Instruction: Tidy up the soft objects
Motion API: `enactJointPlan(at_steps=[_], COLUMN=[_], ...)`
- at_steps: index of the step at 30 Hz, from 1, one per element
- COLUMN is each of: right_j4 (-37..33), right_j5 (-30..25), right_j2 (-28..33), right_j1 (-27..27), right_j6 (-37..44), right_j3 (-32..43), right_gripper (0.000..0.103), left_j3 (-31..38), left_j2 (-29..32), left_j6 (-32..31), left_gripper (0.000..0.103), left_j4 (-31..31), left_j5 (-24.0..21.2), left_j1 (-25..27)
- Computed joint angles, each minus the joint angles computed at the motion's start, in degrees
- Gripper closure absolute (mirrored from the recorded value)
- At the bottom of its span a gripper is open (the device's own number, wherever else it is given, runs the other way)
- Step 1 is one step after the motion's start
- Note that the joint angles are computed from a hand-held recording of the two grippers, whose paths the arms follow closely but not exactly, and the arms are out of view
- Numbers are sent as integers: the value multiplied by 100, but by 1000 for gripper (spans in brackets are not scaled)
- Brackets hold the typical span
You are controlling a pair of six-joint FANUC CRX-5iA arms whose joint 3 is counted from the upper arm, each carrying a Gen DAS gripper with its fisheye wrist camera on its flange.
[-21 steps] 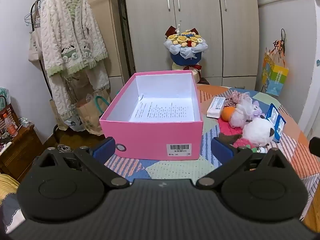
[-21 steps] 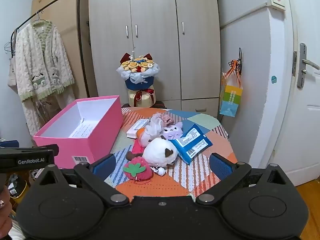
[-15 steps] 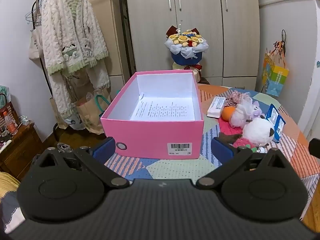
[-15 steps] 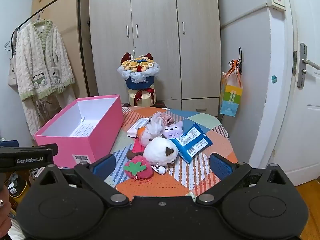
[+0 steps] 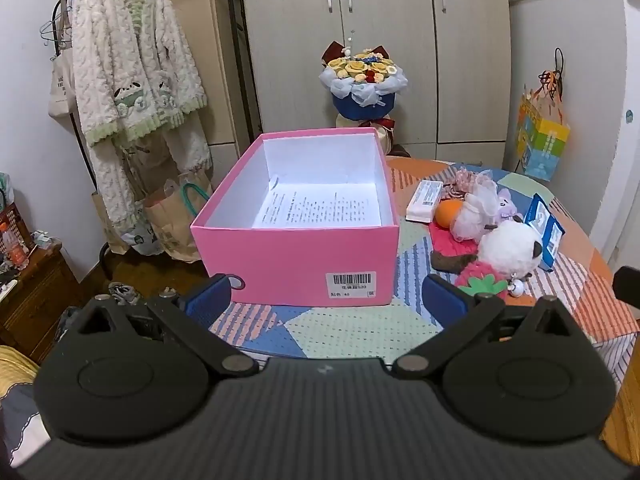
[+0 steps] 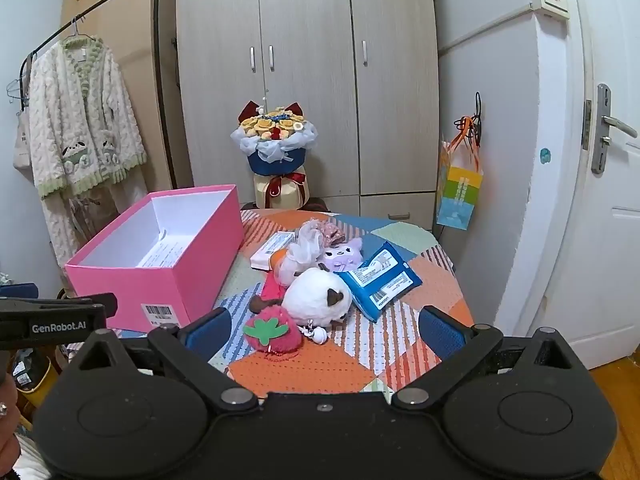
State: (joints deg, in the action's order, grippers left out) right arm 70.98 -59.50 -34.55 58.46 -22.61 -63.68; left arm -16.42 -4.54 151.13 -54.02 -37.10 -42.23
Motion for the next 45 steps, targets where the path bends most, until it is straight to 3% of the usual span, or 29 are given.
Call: enactJointPlan(at_steps=[12, 21, 45], right_j4=[-79, -71, -71], right_j5=[-74, -152, -109], right_j2=[-3, 8, 9], right_j1=[86, 103, 117], right_j6=[63, 45, 85], right_j3=[18, 24, 14], right_gripper=[2, 1, 1], left_j3=[-92, -222, -257], left_j2=[-75, -208, -260], left_j6=[247, 690, 433], left_gripper=[0, 0, 0], left_j4=[-150, -695, -498], left_j5=[61, 139, 297], left_j1=[3, -194, -81])
